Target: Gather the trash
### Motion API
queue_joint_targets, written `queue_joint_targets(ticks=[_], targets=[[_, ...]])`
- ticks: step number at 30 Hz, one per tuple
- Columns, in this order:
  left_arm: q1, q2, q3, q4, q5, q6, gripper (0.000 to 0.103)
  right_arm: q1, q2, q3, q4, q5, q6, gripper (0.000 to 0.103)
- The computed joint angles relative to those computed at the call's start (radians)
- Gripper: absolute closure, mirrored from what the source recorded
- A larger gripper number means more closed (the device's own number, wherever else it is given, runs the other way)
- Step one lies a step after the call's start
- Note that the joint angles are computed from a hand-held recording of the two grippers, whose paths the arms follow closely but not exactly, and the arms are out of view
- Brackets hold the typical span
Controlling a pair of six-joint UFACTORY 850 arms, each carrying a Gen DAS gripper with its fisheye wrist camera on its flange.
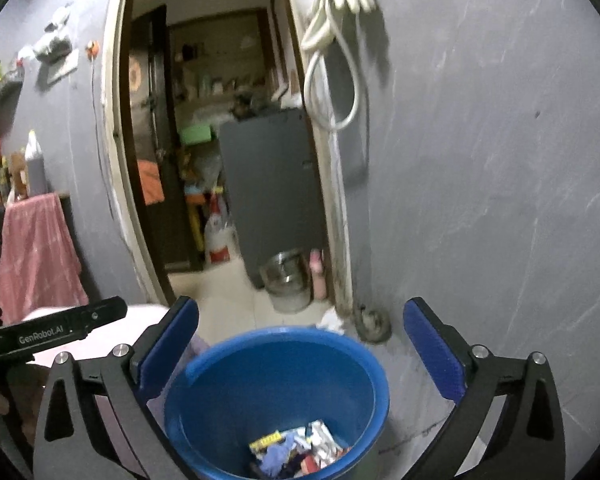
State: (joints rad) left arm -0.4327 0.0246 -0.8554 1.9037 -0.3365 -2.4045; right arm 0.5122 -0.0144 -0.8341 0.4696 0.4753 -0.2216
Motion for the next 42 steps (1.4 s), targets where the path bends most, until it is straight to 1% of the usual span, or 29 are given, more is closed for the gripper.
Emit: queue_joint_targets(ticks=[3,7,10,12,18,20,23,26,31,37,40,42], targets=[[-0.005,0.051,0.038,0.066,-0.048,-0.066,0.008,0.026,0.042,0.028,0.043,0.057,-0.034,0.000],[-0.022,0.119,0.094,0.117,-0.115,-0.104,0.006,0.059,0.080,0.051,0.092,0.116,-0.076,0.000],[-0.038,0.175,0.134,0.117,-0.155,-0.088,0.006,0.079,0.111,0.069,0.113,0.143,-0.088,0.000],[-0.044,0.216,0.165,0.132,-0.176,-0.098,0.006,0.094,0.128,0.074,0.123,0.145,-0.099,0.000],[-0.057,0.347,0.241,0.112,-0.215,-0.051,0.005,0.180,0.191,0.101,0.237,0.198,-0.226,0.000],[-0.062,0.393,0.264,0.096,-0.224,-0.034,0.003,0.216,0.208,0.104,0.280,0.219,-0.279,0.000],[-0.070,0.471,0.306,0.069,-0.240,-0.001,0.002,0.269,0.233,0.113,0.327,0.247,-0.330,0.000],[-0.081,0.551,0.344,0.007,-0.240,0.063,0.002,0.319,0.259,0.127,0.376,0.273,-0.355,0.000],[-0.133,0.667,0.401,-0.118,-0.292,0.211,0.002,0.402,0.297,0.157,0.471,0.301,-0.421,0.000],[-0.209,0.788,0.459,-0.233,-0.368,0.349,0.002,0.513,0.329,0.191,0.600,0.388,-0.504,0.000],[-0.275,0.836,0.482,-0.278,-0.447,0.402,0.002,0.557,0.336,0.199,0.649,0.419,-0.547,0.000],[-0.333,0.866,0.498,-0.306,-0.515,0.433,0.002,0.583,0.344,0.208,0.669,0.443,-0.563,0.000]])
